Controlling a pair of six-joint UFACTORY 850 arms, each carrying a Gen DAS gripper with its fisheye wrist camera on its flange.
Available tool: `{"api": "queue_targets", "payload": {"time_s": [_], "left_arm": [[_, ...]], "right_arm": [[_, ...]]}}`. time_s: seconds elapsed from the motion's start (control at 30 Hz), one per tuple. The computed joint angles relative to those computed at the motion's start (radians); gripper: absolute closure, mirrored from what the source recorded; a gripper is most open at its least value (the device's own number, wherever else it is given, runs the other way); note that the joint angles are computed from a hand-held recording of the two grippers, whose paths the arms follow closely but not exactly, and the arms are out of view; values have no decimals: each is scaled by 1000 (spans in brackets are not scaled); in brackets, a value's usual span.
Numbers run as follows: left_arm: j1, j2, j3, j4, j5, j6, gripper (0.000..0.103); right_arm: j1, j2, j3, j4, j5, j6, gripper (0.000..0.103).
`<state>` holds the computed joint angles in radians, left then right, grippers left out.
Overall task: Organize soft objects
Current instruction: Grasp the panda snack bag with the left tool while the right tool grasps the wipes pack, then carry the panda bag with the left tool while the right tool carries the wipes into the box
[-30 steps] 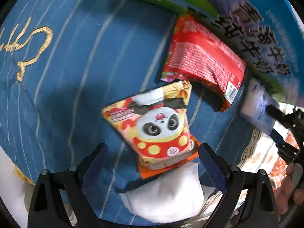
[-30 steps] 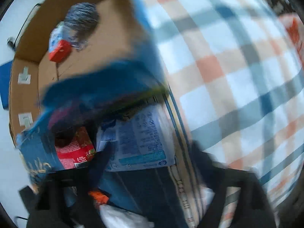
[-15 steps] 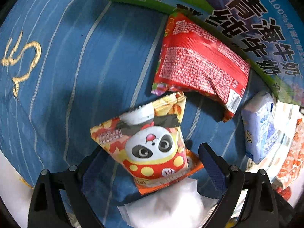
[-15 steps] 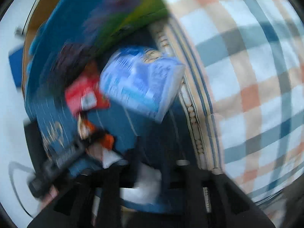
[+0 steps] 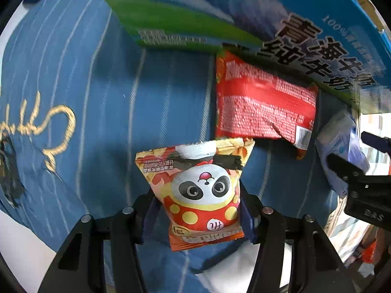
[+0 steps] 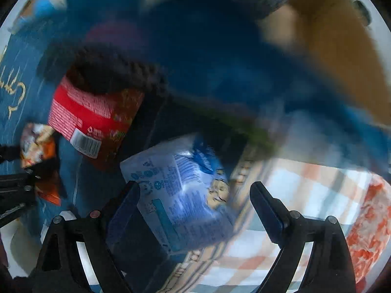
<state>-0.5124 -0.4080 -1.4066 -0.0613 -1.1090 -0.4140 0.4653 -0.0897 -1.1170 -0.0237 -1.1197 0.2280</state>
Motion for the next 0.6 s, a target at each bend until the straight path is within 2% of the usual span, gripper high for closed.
{"api": "queue_targets", "payload": {"time_s": [0.03,0.13,0.2,0.23,0.3,0.33,0.4,0.43,0.47,0.57,0.6], "left_arm": [[4,-11,-18,10,-7,10,49],[-1,-30,-46,26,-11,15,49],[-7,-47,-67,36,-14,14,49],[-24,-41,-62,41,-13,-1,49],[-29,-51,-76,52,-14,1,49],[-35,-50,-71,52,-9,-3,49],[-43,-51,-69,53,-5,-5,49],[-46,-53,-69,53,-2,-4,49],[-65,-57,-56,50,17,-21,49],[-68,-32,-18,46,28,-24,49],[-72,-38,-22,45,26,-28,49]], "right_arm": [[-9,-11,-1,31,-11,4,10],[-32,-1,11,111,-10,56,31],[-33,5,13,141,-41,130,44],[-49,17,25,198,-48,169,55],[-98,56,82,355,-36,215,56],[-111,83,113,403,-16,236,56],[-107,120,141,391,3,268,43],[-94,129,137,344,-9,286,26],[-82,137,129,305,-14,295,18],[-24,180,113,165,-27,318,6],[-8,181,99,111,-42,323,6]]}}
